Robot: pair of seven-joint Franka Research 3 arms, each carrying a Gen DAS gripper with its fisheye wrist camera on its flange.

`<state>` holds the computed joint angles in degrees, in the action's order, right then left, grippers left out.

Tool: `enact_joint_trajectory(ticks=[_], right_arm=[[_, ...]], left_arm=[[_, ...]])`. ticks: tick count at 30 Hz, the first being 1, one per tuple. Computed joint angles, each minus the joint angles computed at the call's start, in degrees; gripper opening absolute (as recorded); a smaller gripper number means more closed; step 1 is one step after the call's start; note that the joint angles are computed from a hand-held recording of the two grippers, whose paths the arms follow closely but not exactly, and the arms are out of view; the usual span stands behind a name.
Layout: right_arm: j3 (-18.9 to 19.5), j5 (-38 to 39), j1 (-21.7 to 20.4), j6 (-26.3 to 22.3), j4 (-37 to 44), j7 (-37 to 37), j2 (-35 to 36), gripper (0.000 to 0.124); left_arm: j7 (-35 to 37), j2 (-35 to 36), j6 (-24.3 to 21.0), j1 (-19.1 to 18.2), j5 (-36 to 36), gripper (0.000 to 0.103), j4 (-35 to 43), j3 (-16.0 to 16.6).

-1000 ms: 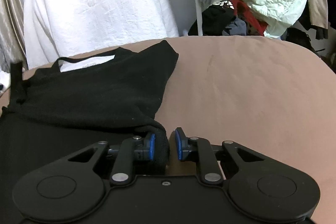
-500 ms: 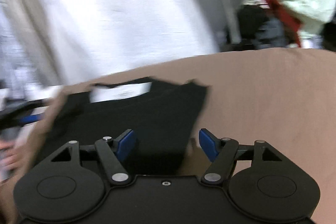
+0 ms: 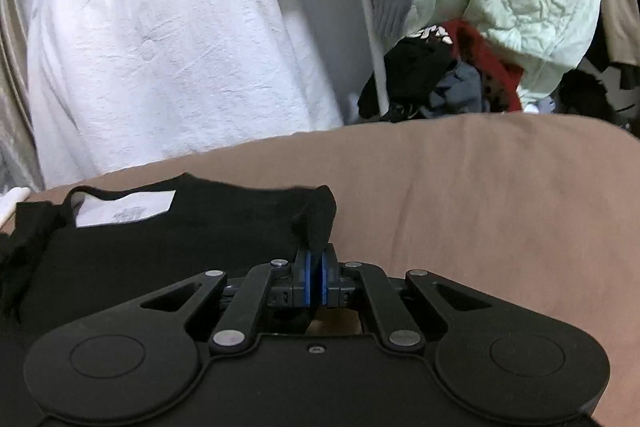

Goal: Fold clothes

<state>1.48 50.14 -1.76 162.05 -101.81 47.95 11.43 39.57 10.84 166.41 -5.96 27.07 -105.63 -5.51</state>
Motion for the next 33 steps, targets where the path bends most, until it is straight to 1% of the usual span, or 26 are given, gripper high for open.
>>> enact_joint_trajectory(ticks=[1, 2, 3, 4, 5, 6, 7, 8, 9, 10, 11, 12, 13, 14, 15, 16, 17, 18, 19, 20, 21, 23, 25, 28, 31, 33], right_arm=[[0.3, 2.1, -0.8, -1.0, 0.1, -0.8, -0.2, 0.005], [0.4, 4.2, -1.4, -2.0, 0.4, -1.2, -0.2, 0.005], [0.4, 5.4, -1.7, -2.8, 0.6, -1.7, -0.2, 0.005], [0.4, 6.4, -1.8, -3.2, 0.6, -2.3, -0.3, 0.005], [0.3, 6.3, -1.5, -2.2, -0.1, -3.2, -0.7, 0.004], [0.1, 5.3, -0.9, -1.2, -0.4, -3.4, -0.8, 0.004], [-0.1, 4.3, -0.5, -0.2, -0.8, -3.5, -0.9, 0.004], [-0.3, 2.9, 0.0, 0.7, -1.1, -3.1, -0.9, 0.004], [-0.8, 0.4, 0.7, 1.3, -0.8, -1.5, -0.5, 0.004], [-1.2, -2.1, 1.3, 1.9, -0.7, 0.1, -0.1, 0.004], [-1.4, -4.6, 1.7, 2.6, -0.9, 1.3, 0.1, 0.004], [-2.0, -7.9, 2.4, 2.9, -0.9, 3.1, 0.4, 0.004], [-2.6, -11.4, 3.0, 3.0, -1.0, 5.0, 0.5, 0.004], [-3.3, -15.0, 3.6, 2.7, -1.3, 7.5, 0.3, 0.005], [-4.5, -19.2, 4.4, 2.3, -1.7, 11.5, -0.2, 0.006], [-6.0, -23.9, 5.4, 1.6, -2.4, 16.7, -1.4, 0.019], [-7.1, -28.2, 6.1, 0.7, -3.3, 21.8, -2.8, 0.037], [-7.7, -31.5, 6.3, -0.6, -4.7, 26.6, -5.0, 0.045], [-8.0, -34.6, 6.1, -2.2, -6.0, 31.2, -7.2, 0.049], [-7.9, -36.7, 5.7, -3.8, -7.2, 34.9, -9.4, 0.049], [-7.2, -35.9, 5.0, -5.2, -8.9, 36.1, -11.9, 0.049], [-6.7, -30.7, 4.1, -8.9, -13.3, 35.2, -18.2, 0.051], [-6.8, -27.7, 3.5, -11.8, -18.4, 35.4, -24.5, 0.053], [-6.4, -27.3, 2.4, -15.9, -24.5, 37.2, -32.7, 0.053], [-5.3, -28.1, 0.7, -17.0, -32.4, 40.6, -42.5, 0.055], [-4.6, -28.3, -0.7, -17.4, -37.4, 44.1, -48.2, 0.058]], left_arm=[[0.4, 0.7, 0.0, 0.3, -1.7, 0.095, 0.5, -0.6], [-0.5, 1.4, -0.4, -0.3, -1.0, 0.095, 1.4, -0.2], [-1.5, 2.2, -1.9, -1.3, 0.7, 0.095, 2.7, 0.5], [-2.8, 3.2, -5.0, -2.4, 2.8, 0.094, 4.6, 1.3], [-5.9, 3.7, -8.4, -4.0, 6.3, 0.058, 6.2, 2.7], [-9.5, 3.7, -10.2, -6.2, 10.2, 0.009, 6.6, 5.1], [-14.2, 2.5, -8.8, -6.4, 13.5, 0.008, 5.2, 5.9], [-21.2, 0.5, -4.2, -4.6, 18.5, 0.008, 2.4, 5.4], [-29.7, -1.7, -2.7, -4.7, 25.7, 0.008, 0.2, 6.7], [-37.3, -4.1, -4.5, -6.9, 32.5, 0.011, -1.7, 9.2], [-43.9, -6.5, -7.1, -7.5, 38.5, 0.026, -3.5, 9.7], [-50.9, -8.8, -10.0, -7.1, 44.7, 0.068, -5.4, 9.0], [-53.7, -11.3, -13.2, -6.8, 46.9, 0.089, -7.4, 8.3], [-52.6, -12.8, -16.2, -6.3, 45.1, 0.099, -8.8, 7.5], [-47.5, -14.1, -15.9, -5.4, 39.9, 0.099, -10.4, 7.3], [-40.8, -15.5, -14.1, -4.6, 33.5, 0.099, -12.4, 7.5], [-35.0, -17.1, -14.0, -4.3, 27.5, 0.099, -14.1, 7.4], [-30.1, -18.6, -15.2, -4.3, 22.0, 0.099, -15.6, 7.2], [-26.4, -20.4, -15.8, -4.4, 18.1, 0.099, -17.3, 6.9], [-23.4, -22.3, -16.1, -4.6, 15.0, 0.099, -19.0, 6.6], [-20.7, -24.4, -16.3, -5.0, 12.3, 0.099, -21.1, 6.2], [-15.6, -28.9, -17.4, -6.1, 7.5, 0.099, -25.1, 5.5], [-10.9, -33.4, -18.9, -7.7, 2.9, 0.099, -28.8, 4.7], [-7.1, -39.3, -19.7, -9.7, -2.6, 0.099, -34.0, 3.1], [-3.9, -44.9, -20.2, -12.7, -9.9, 0.099, -39.4, 2.7], [-2.4, -46.6, -22.3, -13.4, -13.4, 0.099, -40.7, 1.7]])
